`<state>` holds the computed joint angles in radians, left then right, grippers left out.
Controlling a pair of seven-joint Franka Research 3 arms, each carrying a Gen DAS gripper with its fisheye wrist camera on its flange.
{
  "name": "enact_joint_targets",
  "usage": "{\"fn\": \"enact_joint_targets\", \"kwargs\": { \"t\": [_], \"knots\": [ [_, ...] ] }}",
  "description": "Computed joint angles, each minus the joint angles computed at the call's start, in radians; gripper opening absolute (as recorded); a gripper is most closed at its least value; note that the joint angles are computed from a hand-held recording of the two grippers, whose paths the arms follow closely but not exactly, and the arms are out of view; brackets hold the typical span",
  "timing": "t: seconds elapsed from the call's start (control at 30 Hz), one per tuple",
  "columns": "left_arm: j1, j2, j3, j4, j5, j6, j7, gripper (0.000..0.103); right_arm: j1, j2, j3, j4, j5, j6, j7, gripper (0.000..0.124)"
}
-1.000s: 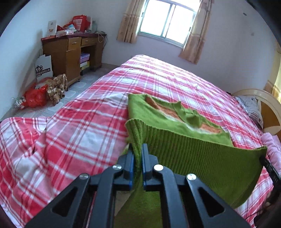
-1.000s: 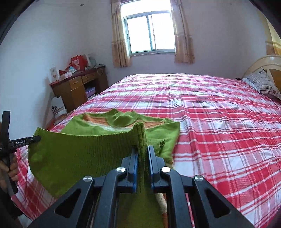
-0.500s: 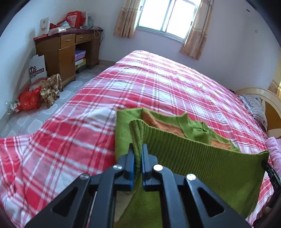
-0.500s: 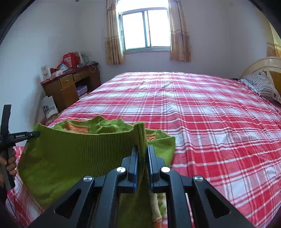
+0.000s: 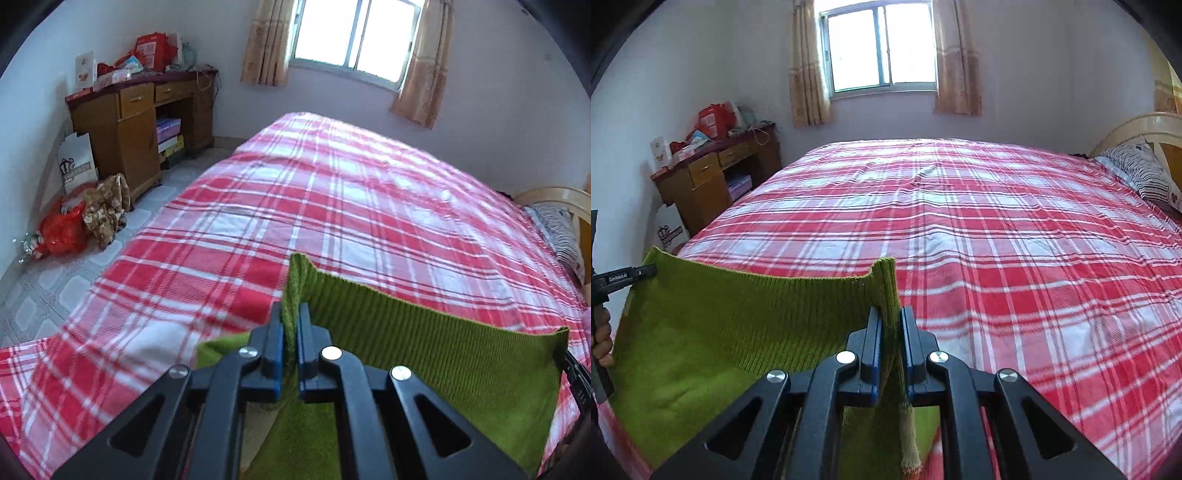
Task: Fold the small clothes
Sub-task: 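Lay the hem over the collar and open both grippers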
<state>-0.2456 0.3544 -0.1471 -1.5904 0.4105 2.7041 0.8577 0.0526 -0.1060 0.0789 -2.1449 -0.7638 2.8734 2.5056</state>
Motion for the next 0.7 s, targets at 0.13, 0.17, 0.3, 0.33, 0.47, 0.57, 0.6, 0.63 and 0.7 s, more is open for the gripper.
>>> {"fn": "enact_joint_targets", "kwargs": {
  "t": [0.13, 0.17, 0.3, 0.33, 0.47, 0.57, 0.6, 0.63, 0.7],
  "knots": [
    [-0.035, 0.106, 0.029, 0.115, 0.035, -0.101, -0.038, 0.006, 0.017, 0.089, -0.019, 0.058, -0.021, -0.040, 0.010, 0.009],
    [-0.034, 0.115, 0.027, 0.120, 0.032, -0.099, -0.039, 0.007, 0.027, 0.101, -0.032, 0.063, -0.026, -0.042, 0.010, 0.009],
    [-0.030, 0.111, 0.024, 0.110, 0.026, -0.090, -0.041, 0.010, 0.066, 0.129, -0.068, 0.079, 0.030, -0.067, -0.031, 0.009],
    [-0.029, 0.116, 0.021, 0.116, 0.021, -0.095, -0.038, 0.011, 0.072, 0.135, -0.075, 0.083, 0.039, -0.074, -0.041, 0.009],
    [-0.021, 0.145, 0.009, 0.159, -0.012, -0.134, -0.005, 0.016, 0.094, 0.159, -0.092, 0.106, 0.111, -0.141, -0.072, 0.009],
    [-0.028, 0.157, 0.012, 0.181, -0.014, -0.160, 0.004, 0.018, 0.101, 0.165, -0.104, 0.111, 0.157, -0.155, -0.095, 0.009],
    [-0.025, 0.160, 0.007, 0.189, -0.022, -0.168, 0.018, 0.020, 0.108, 0.168, -0.106, 0.119, 0.133, -0.171, -0.084, 0.009],
    [-0.023, 0.161, 0.005, 0.190, -0.028, -0.167, 0.025, 0.020, 0.113, 0.173, -0.107, 0.128, 0.124, -0.186, -0.088, 0.009],
    [-0.011, 0.146, -0.005, 0.182, -0.053, -0.171, 0.043, 0.033, 0.113, 0.182, -0.109, 0.135, 0.162, -0.179, -0.122, 0.009]
  ]
}}
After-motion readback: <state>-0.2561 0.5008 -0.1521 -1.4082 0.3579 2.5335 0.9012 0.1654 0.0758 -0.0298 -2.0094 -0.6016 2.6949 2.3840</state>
